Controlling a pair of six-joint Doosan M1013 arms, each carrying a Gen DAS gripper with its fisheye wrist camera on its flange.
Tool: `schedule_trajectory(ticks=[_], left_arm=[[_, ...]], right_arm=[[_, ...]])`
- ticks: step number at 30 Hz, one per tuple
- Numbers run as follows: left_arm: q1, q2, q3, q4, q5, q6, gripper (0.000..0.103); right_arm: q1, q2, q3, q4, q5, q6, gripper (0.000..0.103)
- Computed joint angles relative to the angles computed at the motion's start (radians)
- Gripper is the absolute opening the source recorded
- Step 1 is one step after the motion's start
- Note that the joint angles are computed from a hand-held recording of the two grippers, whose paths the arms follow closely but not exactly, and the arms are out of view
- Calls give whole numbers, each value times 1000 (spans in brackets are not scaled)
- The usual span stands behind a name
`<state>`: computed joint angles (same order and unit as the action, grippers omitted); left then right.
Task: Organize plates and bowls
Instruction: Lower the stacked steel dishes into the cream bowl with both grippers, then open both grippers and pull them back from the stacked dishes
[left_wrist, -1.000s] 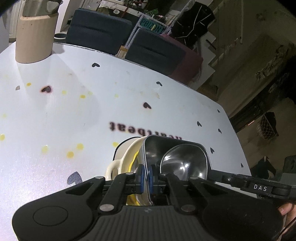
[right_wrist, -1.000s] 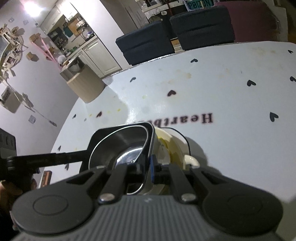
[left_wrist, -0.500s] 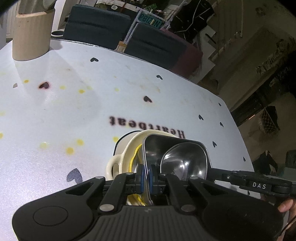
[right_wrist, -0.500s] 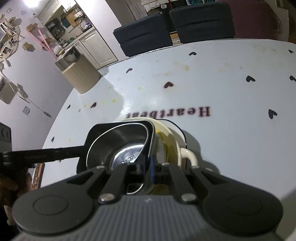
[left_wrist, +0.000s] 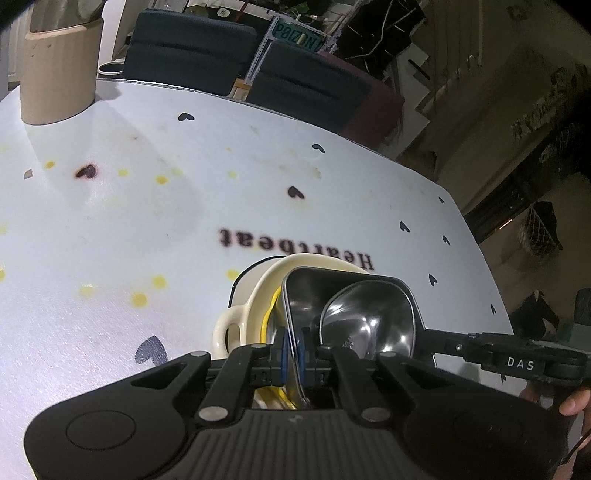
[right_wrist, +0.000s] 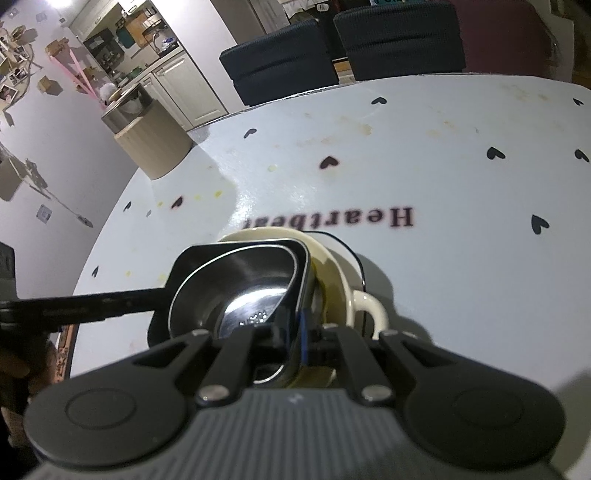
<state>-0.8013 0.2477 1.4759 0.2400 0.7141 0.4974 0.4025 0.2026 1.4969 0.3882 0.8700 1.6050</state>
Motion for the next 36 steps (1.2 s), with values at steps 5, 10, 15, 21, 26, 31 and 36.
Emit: schedule_trajectory(ticks=[5,10,15,21,26,31,36], left_arm=[[-1,1,-8,0,24,5,10],[-5,-1,-12,6,38,4,10],[-14,-2,-24,31,79,-14,13],[-34,-15,-29,96,110,-62,35],[-63,-32,-39,209,157,-147,62],[-105,-51,-43,339,215,-214,95],[-144,-73,-33,426,268,-275,103]], right_arm=[[1,0,-2,-7,3,-8,8],[6,-3,-2,-33,0,1,11],[7,-12,2,-56,-3,13,13],[10,-38,22,-85,-44,22,40],[21,-73,53,-127,-120,45,63],[42,-116,88,-207,-193,110,79],[64,-163,126,-298,-263,203,95]])
